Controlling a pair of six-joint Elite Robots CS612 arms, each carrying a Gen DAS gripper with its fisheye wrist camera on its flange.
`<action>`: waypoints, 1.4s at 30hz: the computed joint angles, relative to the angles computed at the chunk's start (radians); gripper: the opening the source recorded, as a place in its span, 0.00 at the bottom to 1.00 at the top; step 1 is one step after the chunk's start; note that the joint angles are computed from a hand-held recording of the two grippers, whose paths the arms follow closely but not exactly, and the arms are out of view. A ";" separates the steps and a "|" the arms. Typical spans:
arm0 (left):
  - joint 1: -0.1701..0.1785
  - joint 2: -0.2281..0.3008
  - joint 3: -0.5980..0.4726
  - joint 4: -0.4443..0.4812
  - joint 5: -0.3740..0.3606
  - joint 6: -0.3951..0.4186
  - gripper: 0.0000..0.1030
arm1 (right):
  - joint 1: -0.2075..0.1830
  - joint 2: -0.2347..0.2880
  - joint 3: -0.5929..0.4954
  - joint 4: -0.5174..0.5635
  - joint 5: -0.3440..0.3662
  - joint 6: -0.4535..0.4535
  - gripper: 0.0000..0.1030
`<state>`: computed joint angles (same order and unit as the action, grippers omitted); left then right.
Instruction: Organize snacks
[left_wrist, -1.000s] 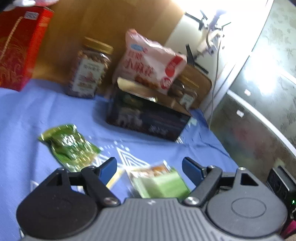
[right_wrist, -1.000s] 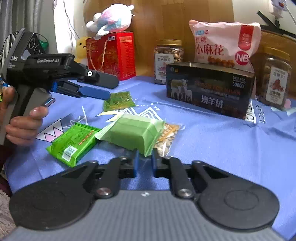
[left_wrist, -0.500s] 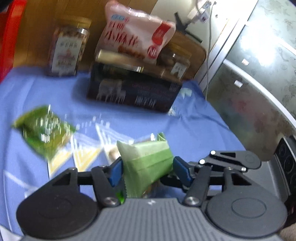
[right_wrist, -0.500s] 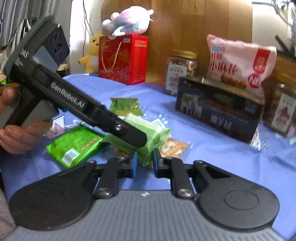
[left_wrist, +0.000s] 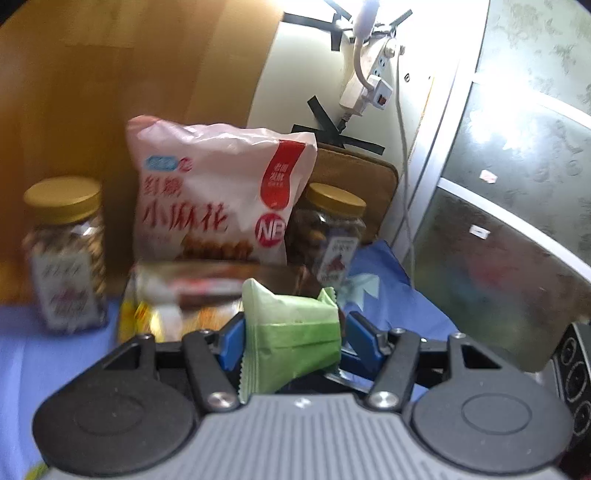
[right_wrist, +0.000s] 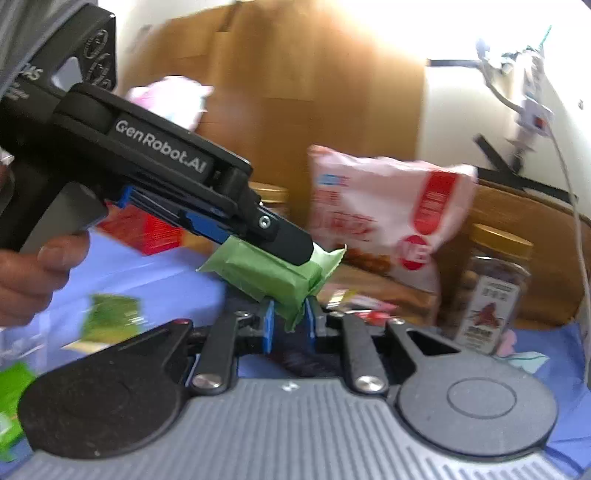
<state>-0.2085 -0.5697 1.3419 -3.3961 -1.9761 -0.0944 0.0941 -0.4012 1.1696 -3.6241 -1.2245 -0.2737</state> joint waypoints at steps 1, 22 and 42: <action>-0.007 0.015 -0.030 0.013 0.014 -0.003 0.58 | 0.002 0.013 -0.024 0.003 -0.038 0.004 0.21; 0.110 -0.049 0.172 -0.115 0.146 -0.271 0.64 | -0.019 -0.015 0.061 0.024 0.194 0.110 0.46; 0.124 -0.026 0.203 -0.033 0.203 -0.388 0.77 | 0.110 0.017 -0.176 0.769 0.205 -0.295 0.84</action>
<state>-0.0845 -0.5960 1.5451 -3.4289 -1.7729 -0.4828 0.2038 -0.3842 0.9938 -2.8550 -1.0191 -0.5688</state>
